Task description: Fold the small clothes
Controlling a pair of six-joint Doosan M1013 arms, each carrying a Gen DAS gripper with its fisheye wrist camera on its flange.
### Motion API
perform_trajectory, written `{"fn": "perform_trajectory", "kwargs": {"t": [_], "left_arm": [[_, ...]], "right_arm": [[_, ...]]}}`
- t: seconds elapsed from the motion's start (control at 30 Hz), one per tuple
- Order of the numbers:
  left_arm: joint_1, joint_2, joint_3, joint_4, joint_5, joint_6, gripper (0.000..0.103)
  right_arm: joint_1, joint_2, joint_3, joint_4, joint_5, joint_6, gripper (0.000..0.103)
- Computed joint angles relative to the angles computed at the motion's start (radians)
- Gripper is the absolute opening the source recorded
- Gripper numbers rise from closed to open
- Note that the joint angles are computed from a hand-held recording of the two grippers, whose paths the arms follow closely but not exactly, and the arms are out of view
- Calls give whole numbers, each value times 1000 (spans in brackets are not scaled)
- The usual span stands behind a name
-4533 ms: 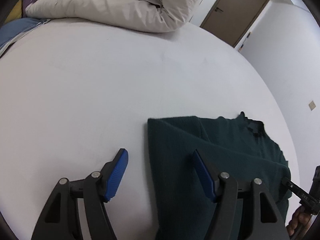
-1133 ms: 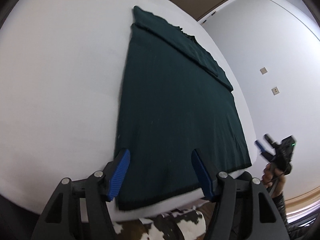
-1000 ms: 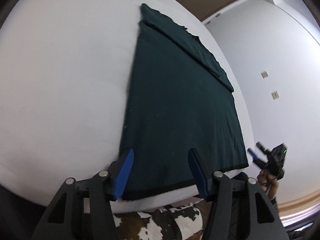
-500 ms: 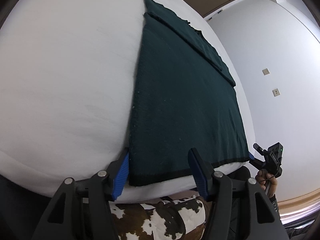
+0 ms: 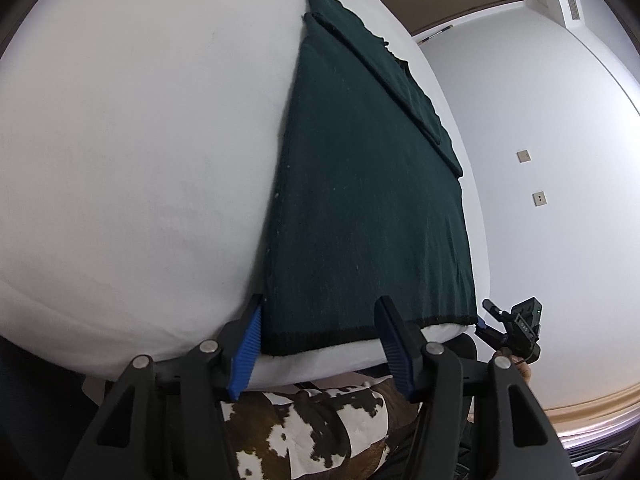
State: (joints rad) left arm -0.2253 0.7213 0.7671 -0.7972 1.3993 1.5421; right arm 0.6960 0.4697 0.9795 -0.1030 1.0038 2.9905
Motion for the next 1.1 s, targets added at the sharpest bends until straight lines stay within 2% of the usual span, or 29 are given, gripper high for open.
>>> {"fn": "perform_trajectory", "kwargs": {"t": [0.1,0.2,0.27,0.33,0.43,0.63,0.87,1.1], "left_arm": [[-3,5,-13,9,6,-9,58],[-9,6,-26,50,14,-22,45],[-13,8,-34,84,22,-39,6],[-9,1,-15,71,7,-42,7],[-4,-16,11,44,-27,-20,7],[10,-38,29,-64,-99,39,7],[20,-36,12,-192,-173,56,7],[24,12,-76,-286,-211,19,7]], "right_arm": [[-1,-4,10,8,3,3,48],[0,-6,14,12,11,-2,35],[0,-7,15,22,16,-11,20],[2,-4,11,23,31,-17,10],[7,-6,10,7,35,-13,8],[12,-14,-8,-57,23,-7,7],[12,4,-86,-153,28,-18,7],[-6,51,-203,-193,64,-64,7]]}}
